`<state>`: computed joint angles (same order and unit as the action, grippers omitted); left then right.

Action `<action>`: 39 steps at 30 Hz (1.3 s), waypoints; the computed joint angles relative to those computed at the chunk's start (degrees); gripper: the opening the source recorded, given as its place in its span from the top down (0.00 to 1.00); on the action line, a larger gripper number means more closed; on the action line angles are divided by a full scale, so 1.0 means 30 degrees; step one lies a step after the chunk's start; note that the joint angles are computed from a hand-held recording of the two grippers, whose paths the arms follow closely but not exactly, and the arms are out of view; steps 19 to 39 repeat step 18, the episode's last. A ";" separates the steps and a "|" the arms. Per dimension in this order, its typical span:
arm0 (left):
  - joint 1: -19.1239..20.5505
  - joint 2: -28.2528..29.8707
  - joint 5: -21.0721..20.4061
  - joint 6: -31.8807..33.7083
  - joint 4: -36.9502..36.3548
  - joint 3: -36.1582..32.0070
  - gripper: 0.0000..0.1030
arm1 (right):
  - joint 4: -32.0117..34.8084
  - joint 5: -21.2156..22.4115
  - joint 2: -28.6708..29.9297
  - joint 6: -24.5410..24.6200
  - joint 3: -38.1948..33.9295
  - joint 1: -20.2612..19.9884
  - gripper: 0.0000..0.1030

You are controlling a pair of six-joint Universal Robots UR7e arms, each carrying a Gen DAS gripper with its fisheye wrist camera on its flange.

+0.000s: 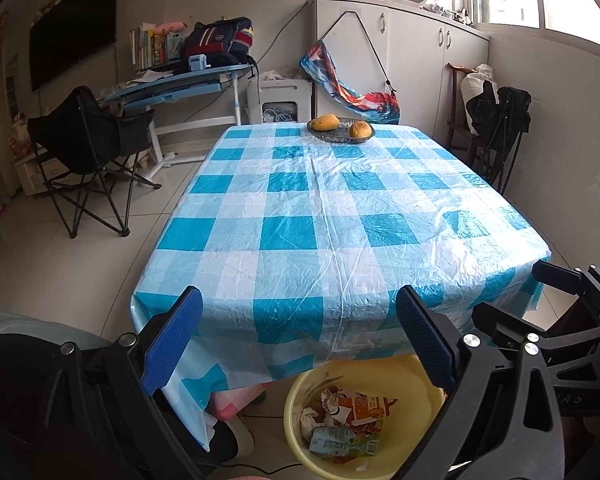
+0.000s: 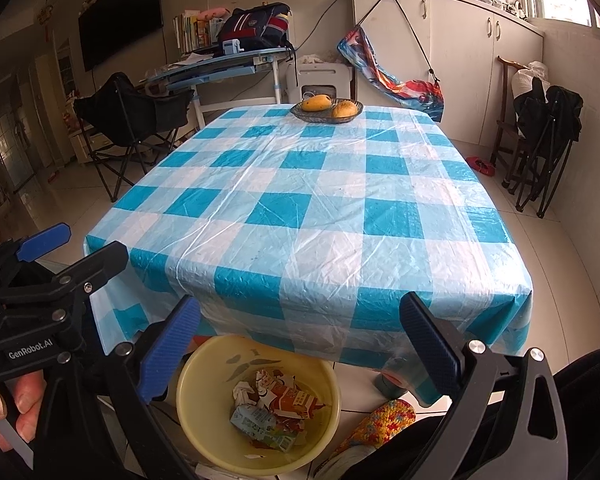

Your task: Collect trash

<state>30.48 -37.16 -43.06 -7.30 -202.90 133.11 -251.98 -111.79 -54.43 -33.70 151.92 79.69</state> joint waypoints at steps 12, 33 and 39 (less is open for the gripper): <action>0.0339 -0.0908 -0.0114 -0.1626 0.2712 -0.0289 0.09 | 0.0635 -0.0053 -0.0545 0.0265 0.0022 0.0050 0.07; 0.0882 -0.1827 -0.0523 -0.3155 0.4063 -0.0173 0.09 | 0.3898 -0.0028 -0.1961 0.1190 -0.0723 0.0453 0.07; 0.0882 -0.1827 -0.0523 -0.3155 0.4063 -0.0173 0.09 | 0.3898 -0.0028 -0.1961 0.1190 -0.0723 0.0453 0.07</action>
